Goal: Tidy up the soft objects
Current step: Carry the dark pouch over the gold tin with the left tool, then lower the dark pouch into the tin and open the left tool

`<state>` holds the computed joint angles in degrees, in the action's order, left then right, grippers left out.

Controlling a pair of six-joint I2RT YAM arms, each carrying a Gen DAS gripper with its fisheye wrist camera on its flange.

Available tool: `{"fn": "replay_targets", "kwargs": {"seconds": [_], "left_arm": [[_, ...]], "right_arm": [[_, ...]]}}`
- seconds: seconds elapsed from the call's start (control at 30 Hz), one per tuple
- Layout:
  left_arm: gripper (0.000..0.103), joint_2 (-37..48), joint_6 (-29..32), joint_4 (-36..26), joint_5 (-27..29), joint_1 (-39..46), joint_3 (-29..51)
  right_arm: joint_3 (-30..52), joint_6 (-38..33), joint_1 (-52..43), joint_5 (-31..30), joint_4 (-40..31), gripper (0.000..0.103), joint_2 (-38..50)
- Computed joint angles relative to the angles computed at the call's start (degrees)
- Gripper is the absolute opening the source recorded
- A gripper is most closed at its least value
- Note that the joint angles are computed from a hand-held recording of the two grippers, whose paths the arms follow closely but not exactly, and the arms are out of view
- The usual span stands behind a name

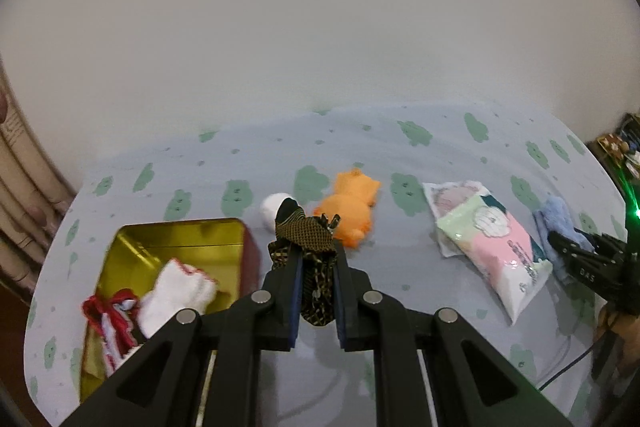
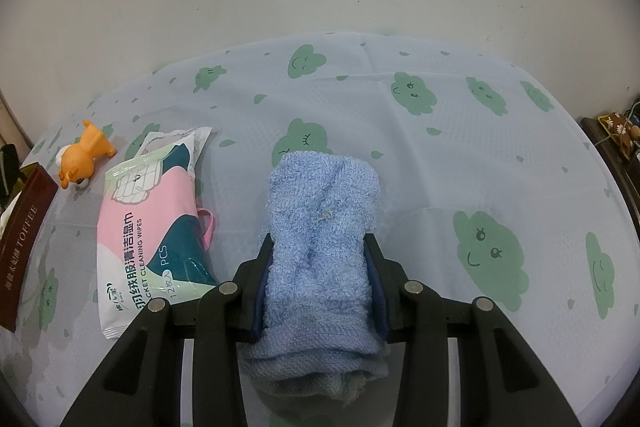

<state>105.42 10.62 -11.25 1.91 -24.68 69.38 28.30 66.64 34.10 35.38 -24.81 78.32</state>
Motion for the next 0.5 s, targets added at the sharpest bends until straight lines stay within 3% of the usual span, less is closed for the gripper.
{"fn": "replay_targets", "kwargs": {"seconds": [0.5], "left_arm": [[0.013,3.99,0.92,-3.72,-0.93,10.55,7.14]], "right_arm": [[0.13,0.05,0.03,-0.03,-0.02,0.038,0.15]]}}
